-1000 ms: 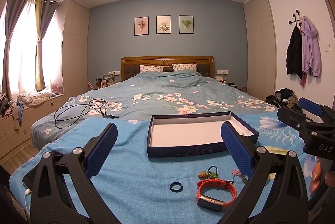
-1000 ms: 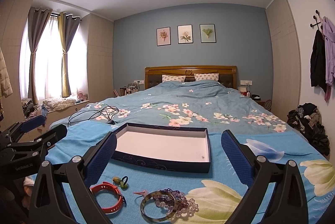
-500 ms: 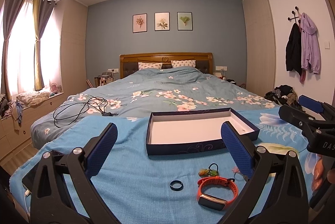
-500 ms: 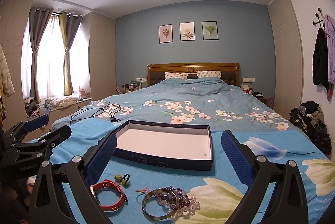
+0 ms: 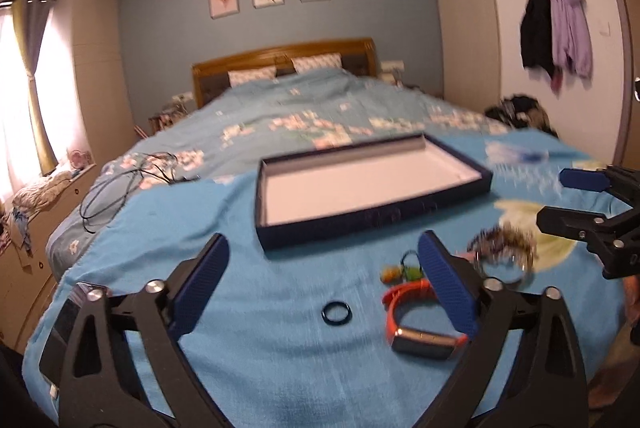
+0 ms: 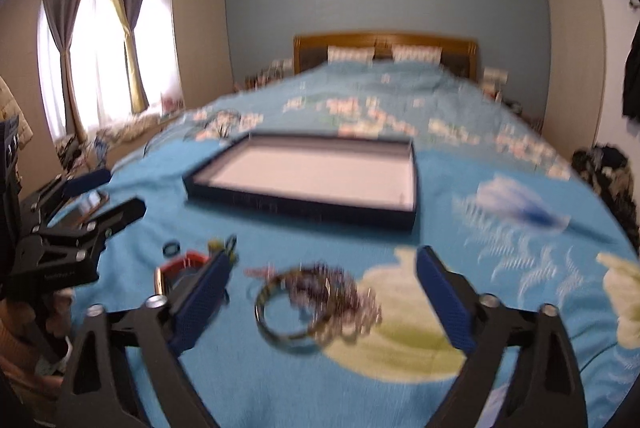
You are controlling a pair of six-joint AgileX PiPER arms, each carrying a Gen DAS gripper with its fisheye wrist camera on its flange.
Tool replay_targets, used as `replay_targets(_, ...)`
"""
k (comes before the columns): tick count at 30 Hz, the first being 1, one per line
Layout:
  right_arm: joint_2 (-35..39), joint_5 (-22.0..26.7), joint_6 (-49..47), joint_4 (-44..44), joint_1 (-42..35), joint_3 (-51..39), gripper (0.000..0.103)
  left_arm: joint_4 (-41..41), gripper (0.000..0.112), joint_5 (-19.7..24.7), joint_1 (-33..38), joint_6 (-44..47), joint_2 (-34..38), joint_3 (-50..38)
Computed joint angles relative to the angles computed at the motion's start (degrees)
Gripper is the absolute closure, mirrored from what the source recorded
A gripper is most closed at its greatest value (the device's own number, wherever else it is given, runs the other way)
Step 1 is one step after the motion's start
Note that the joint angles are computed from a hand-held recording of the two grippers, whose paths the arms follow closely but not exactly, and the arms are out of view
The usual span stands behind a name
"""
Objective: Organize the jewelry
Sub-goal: 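Grasp the orange watch band with the left gripper while the right grasps the tortoiseshell bangle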
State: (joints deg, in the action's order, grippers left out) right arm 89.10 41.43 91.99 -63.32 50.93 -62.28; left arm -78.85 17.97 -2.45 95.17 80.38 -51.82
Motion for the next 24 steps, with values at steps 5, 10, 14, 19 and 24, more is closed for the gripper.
replay_targets(5, -0.1, -6.5, -5.9, 11.0, -3.5, 1.3, 0.059, 8.0, 0.030, 3.5, -0.1, -5.9, 3.8, -3.4)
replay_targets(10, 0.4, -9.4, -12.6, 19.1, -5.2, 0.8, 0.071, 16.5, 0.041, 5.9, -1.7, -12.1, 7.8, -6.9)
replay_targets(14, 1.6, -9.3, -17.5, 24.0, -6.1, -0.6, 0.074, 22.5, 0.055, 9.3, -2.2, -16.8, 10.0, -9.1)
replay_targets(19, 1.5, -9.7, -20.7, 27.3, -7.6, -0.4, 0.088, 26.3, 0.076, 12.8, -2.8, -19.0, 11.1, -9.8)
replay_targets(24, 0.8, -8.8, -22.6, 27.0, -8.1, -0.1, 0.098, 30.4, 0.088, 18.2, -2.6, -23.2, 12.3, -11.2)
